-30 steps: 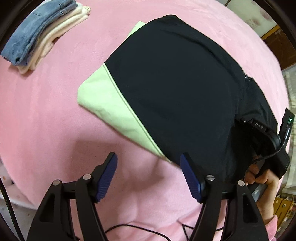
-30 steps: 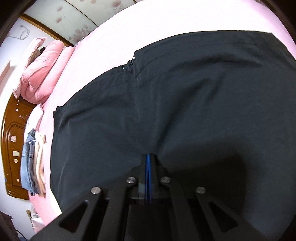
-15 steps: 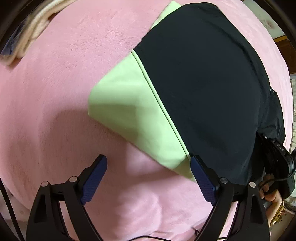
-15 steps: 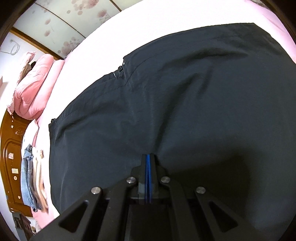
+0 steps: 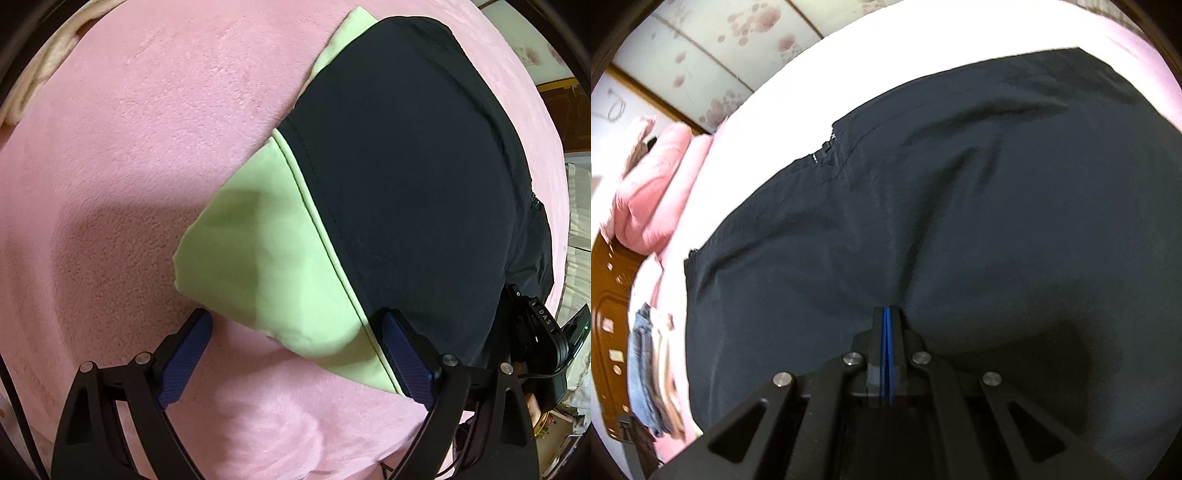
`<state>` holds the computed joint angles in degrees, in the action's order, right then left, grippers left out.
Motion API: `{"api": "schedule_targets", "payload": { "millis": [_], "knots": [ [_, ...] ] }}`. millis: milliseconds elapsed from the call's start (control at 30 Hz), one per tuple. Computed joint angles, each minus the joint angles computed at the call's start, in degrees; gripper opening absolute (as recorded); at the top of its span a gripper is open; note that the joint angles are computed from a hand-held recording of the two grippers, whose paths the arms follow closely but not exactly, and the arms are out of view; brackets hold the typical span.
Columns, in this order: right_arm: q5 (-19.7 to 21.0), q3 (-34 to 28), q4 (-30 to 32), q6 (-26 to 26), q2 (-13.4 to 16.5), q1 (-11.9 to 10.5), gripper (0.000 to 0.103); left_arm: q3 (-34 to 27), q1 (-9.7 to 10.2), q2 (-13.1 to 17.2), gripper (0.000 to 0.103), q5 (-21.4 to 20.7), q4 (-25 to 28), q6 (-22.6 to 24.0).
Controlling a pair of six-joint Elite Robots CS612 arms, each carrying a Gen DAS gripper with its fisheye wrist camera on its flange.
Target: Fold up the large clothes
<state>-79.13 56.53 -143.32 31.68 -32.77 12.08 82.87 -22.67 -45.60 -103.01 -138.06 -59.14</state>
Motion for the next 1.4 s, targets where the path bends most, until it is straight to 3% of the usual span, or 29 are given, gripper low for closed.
{"api": "schedule_targets", "payload": {
  "millis": [300, 500, 600, 700, 867, 967, 1067, 1200, 1300, 1400],
  "knots": [
    [2.56, 2.6, -3.65, 1.68, -0.83, -0.86, 0.0, -0.4, -0.07, 0.95, 0.098, 1.21, -1.91, 0.34],
    [3.18, 4.42, -5.84, 2.08, -1.53, -1.24, 0.0, 1.05, 0.01, 1.75, 0.099, 3.69, -12.07, -3.24],
    [4.07, 5.14, -6.79, 2.32, -1.76, -1.55, 0.0, -0.88, 0.31, 3.25, 0.097, 3.76, -14.36, -6.39],
    [5.25, 5.51, -7.64, 2.77, -1.75, -1.79, 0.0, 1.82, -0.73, 1.99, 0.078, 6.21, -16.9, -12.43],
    [6.89, 5.41, -7.36, 1.35, -1.67, -2.16, 0.0, 5.1, -1.9, 0.69, 0.034, 9.38, -22.78, -20.53],
    [9.53, 5.03, -7.09, 1.03, -1.35, -2.67, 0.0, 7.75, -2.74, 0.64, 0.023, 8.08, -29.18, -25.8],
    [12.53, 3.51, -4.33, -0.77, -0.78, -3.26, 0.0, 7.37, -3.78, 1.41, 0.023, 6.63, -31.12, -28.74],
    [14.18, 1.51, -0.05, -5.51, -0.29, -3.54, 0.0, 6.89, -5.13, 1.27, 0.026, 13.04, -29.48, -30.61],
    [14.78, 0.19, 2.88, -8.3, -0.01, -3.59, 0.0, 7.12, -4.66, 1.73, 0.036, 13.57, -30.58, -32.87],
    [14.84, -0.45, 4.14, -10.25, 0.13, -3.52, 0.0, 6.92, -3.87, 3.31, 0.049, 13.47, -35.72, -34.49]
  ]
}}
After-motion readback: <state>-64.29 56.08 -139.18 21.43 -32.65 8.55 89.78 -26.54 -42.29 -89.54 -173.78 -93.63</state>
